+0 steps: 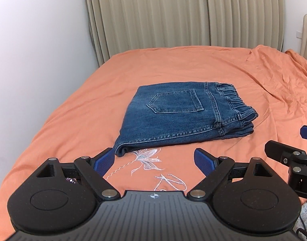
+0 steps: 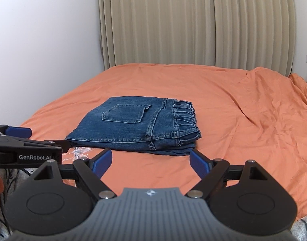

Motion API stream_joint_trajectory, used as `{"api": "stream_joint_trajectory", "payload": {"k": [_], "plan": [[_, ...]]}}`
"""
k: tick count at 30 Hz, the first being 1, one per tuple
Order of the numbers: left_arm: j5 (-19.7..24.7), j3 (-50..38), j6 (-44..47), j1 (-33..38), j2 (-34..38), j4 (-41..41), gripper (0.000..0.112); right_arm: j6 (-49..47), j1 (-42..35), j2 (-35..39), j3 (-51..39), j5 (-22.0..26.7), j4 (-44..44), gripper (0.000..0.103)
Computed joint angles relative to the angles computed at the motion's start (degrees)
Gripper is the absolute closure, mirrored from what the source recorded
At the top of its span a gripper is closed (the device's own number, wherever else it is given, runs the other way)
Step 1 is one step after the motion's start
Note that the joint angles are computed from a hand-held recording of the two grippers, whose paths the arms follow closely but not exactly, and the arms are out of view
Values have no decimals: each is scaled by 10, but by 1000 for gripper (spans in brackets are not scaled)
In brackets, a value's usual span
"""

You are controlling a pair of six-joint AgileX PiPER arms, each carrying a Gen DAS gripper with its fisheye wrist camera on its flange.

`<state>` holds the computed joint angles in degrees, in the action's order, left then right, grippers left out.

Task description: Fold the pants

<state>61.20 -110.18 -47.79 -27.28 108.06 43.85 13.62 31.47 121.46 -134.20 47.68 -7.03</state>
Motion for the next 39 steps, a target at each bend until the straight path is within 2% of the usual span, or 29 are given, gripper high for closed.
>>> {"api": "stream_joint_trajectory", "payload": {"k": [6, 32, 39], "plan": [[9, -10, 2, -2, 6, 1, 9, -10, 0, 14, -33, 13, 4, 22], [28, -32, 12, -8, 17, -5, 9, -13, 3, -30, 42, -33, -4, 22], [27, -29, 11, -9, 15, -4, 9, -17, 2, -25, 33, -24, 4, 22]]}}
